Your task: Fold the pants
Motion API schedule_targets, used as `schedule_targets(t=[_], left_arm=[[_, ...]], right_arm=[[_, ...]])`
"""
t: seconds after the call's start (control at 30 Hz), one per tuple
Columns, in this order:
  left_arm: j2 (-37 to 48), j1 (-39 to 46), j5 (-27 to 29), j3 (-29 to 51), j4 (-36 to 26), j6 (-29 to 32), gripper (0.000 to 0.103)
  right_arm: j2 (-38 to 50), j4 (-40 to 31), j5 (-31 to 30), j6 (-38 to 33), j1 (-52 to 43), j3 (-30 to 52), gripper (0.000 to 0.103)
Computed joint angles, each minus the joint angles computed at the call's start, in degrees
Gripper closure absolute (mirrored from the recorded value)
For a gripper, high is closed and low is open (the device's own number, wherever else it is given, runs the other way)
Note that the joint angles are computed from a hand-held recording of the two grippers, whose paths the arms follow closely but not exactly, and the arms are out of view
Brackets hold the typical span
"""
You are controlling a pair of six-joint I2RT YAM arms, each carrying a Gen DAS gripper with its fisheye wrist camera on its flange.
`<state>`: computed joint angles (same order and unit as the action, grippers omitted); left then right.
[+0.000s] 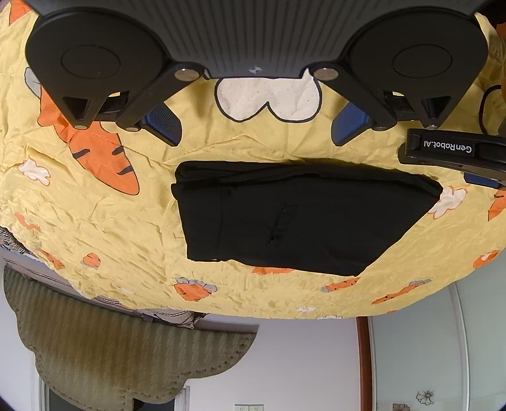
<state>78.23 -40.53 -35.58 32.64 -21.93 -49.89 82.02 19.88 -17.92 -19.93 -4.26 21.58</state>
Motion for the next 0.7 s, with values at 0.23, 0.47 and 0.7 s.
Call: schedule_targets(t=[0.23, 0.47, 0.7], left_arm=[[-0.1, 0.0, 0.0, -0.1, 0.0, 0.0, 0.002], [0.1, -0.1, -0.1, 0.0, -0.2, -0.1, 0.002], [0.1, -0.1, -0.1, -0.1, -0.1, 0.1, 0.002]], right_arm=[[-0.4, 0.3, 0.0, -0.5, 0.4, -0.5, 0.002], [-0.2, 0.7, 0.0, -1.0, 0.5, -0.6, 0.002], [0.0, 0.4, -0.5, -1.3, 0.3, -0.4, 0.002]])
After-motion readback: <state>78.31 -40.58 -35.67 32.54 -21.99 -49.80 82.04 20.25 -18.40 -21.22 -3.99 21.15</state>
